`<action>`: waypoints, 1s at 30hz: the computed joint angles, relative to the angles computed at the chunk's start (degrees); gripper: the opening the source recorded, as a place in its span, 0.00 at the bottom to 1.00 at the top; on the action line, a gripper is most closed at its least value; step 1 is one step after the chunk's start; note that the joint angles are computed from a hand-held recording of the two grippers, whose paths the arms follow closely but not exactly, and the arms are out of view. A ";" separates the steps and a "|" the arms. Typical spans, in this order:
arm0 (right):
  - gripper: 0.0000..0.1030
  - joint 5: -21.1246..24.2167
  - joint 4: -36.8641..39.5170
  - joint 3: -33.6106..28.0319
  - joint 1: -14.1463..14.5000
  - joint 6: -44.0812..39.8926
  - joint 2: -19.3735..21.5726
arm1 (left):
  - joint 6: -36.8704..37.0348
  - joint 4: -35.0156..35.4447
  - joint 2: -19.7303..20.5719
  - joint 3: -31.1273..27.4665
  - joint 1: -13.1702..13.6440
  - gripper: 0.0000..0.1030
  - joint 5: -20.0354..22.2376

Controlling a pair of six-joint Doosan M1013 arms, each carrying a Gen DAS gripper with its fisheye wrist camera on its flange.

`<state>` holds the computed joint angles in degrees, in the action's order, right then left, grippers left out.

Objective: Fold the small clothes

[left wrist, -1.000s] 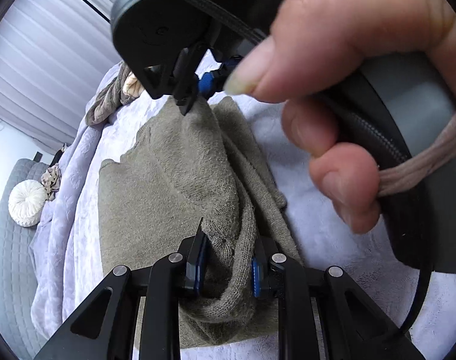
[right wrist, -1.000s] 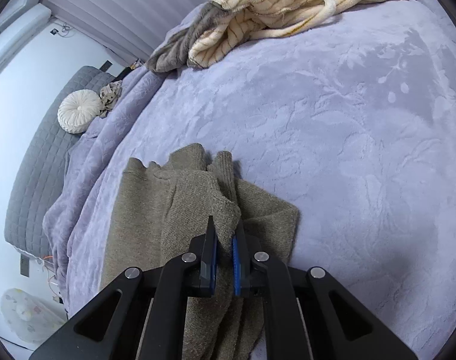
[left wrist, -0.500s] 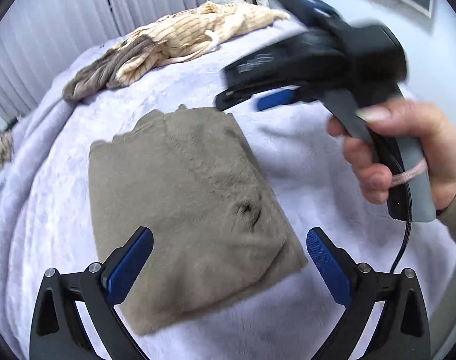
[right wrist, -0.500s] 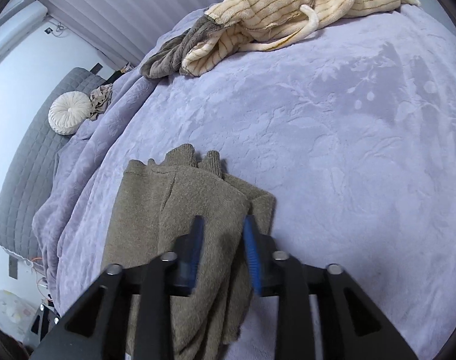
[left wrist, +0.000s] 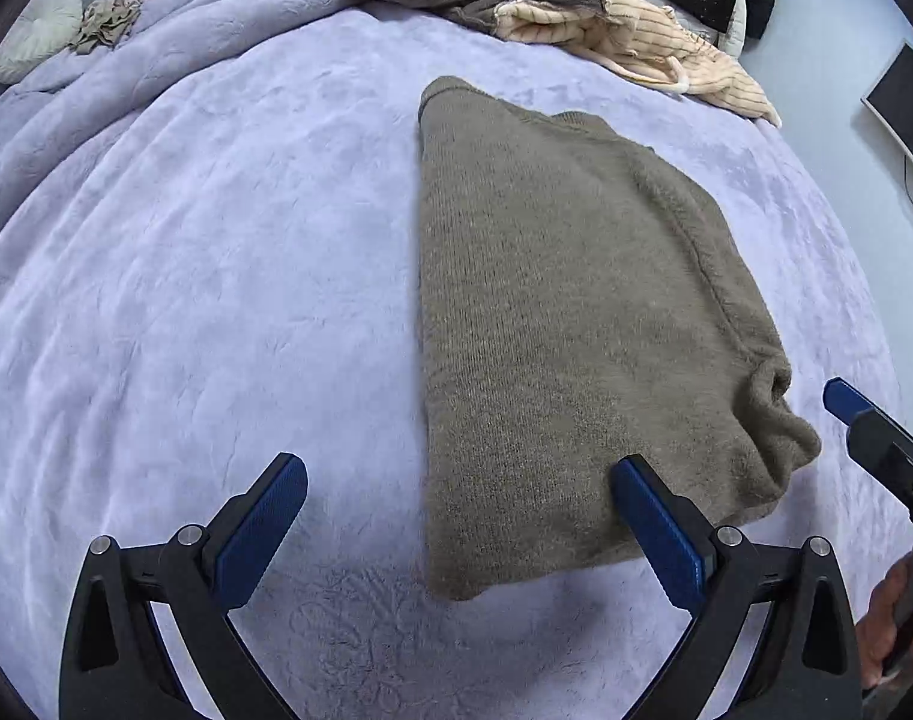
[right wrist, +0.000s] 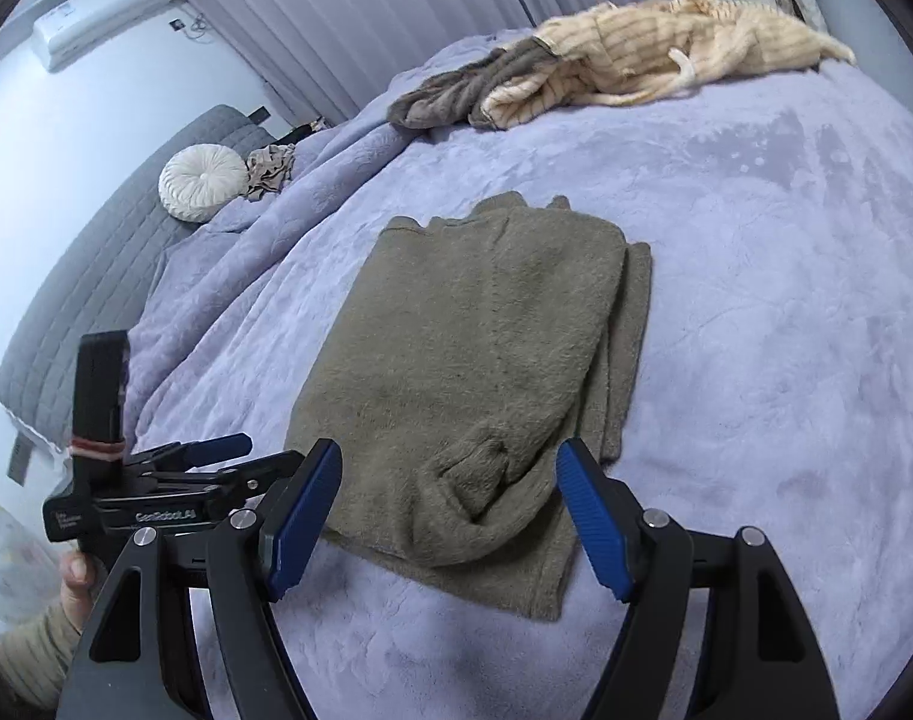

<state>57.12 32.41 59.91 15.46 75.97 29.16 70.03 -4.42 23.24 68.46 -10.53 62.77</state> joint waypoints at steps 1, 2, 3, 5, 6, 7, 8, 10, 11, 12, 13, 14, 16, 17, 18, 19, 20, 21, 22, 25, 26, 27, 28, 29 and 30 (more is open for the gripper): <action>0.74 0.67 -0.96 -0.50 0.49 -0.46 0.26 | -0.03 0.09 -0.12 0.23 -0.26 0.99 0.20; 0.73 1.97 -3.38 -1.73 1.15 -0.20 1.02 | -0.07 0.55 0.09 0.14 -0.48 0.99 0.45; 0.66 3.95 -6.78 -3.39 1.83 1.08 2.15 | -0.06 0.81 0.32 0.08 -0.68 0.99 0.68; 0.15 9.61 -10.26 -6.18 2.10 3.85 4.41 | 0.04 0.73 1.14 -0.52 -0.37 0.99 1.58; 0.09 9.80 -9.51 -5.37 1.55 4.65 4.35 | 0.01 0.49 1.34 -0.69 -0.26 0.99 2.15; 0.08 8.88 -7.89 -3.99 0.89 4.32 3.75 | -0.02 0.26 1.34 -0.64 -0.18 0.99 2.58; 0.08 7.39 -6.97 -1.75 0.18 4.65 2.61 | 0.17 0.13 1.18 -0.22 -0.07 0.99 2.40; 0.07 5.05 -3.13 2.39 -1.46 5.60 0.67 | 0.81 0.55 1.01 0.31 -0.14 0.99 2.53; 0.07 3.81 0.00 4.66 -2.37 5.58 -0.22 | 1.07 0.29 0.98 0.47 -0.12 0.99 2.59; 0.07 3.48 2.05 6.14 -2.94 5.34 -0.75 | 1.18 0.02 0.99 0.46 -0.13 0.99 2.85; 0.07 3.49 3.24 6.70 -3.10 4.83 -1.00 | 1.08 0.11 0.89 0.34 -0.22 0.99 3.05; 0.08 3.12 3.30 6.98 -3.11 4.59 -1.41 | 1.29 0.01 0.55 0.43 -0.27 0.99 2.47; 0.12 2.05 1.68 6.84 -2.71 4.67 -2.18 | 2.20 0.48 -0.26 0.53 -0.60 0.99 0.63; 0.13 1.42 0.83 6.25 -2.41 4.45 -2.35 | 2.39 1.13 -0.45 0.33 -0.79 0.99 0.01; 0.14 0.39 0.34 5.65 -2.09 3.98 -2.44 | 2.44 1.76 -0.43 -0.11 -0.96 0.99 -0.41; 0.26 -0.26 -0.42 4.84 -1.81 4.24 -2.26 | 2.37 2.09 -0.18 -0.74 -1.02 0.99 -0.44; 0.39 -1.00 -2.21 3.62 -1.32 5.61 -1.81 | 2.20 2.15 0.23 -1.48 -1.01 0.99 -0.20; 0.70 -1.19 -3.59 2.43 -0.95 6.94 -1.25 | 1.92 1.98 0.80 -2.35 -0.93 0.99 0.15; 0.81 -1.94 -4.55 1.65 -0.62 7.69 -0.75 | 1.71 1.53 1.45 -3.20 -0.81 0.99 0.58; 0.63 1.31 -6.91 -3.03 0.28 9.92 2.61 | 1.14 1.25 3.64 -5.33 -0.82 0.99 3.31; 0.52 4.59 -9.10 -5.21 0.72 10.88 4.16 | 0.82 1.81 4.10 -5.47 -0.92 0.99 4.15; 0.31 7.55 -13.30 -7.21 1.46 12.58 5.65 | 0.98 1.57 4.57 -5.64 -0.92 0.99 4.61; 0.18 8.37 -14.98 -7.49 1.54 13.02 6.18 | 1.45 0.52 4.76 -5.51 -0.71 0.99 4.67; 0.17 7.30 -13.66 -6.65 1.13 12.96 5.89 | 1.75 -0.42 4.84 -5.45 -0.50 0.99 4.84; 0.13 5.50 -10.68 -5.04 0.23 12.99 5.13 | 2.00 -1.16 4.69 -5.23 -0.30 0.99 4.70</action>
<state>62.62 21.74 54.87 15.69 88.96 34.29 72.03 -5.58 27.93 63.23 -10.83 67.47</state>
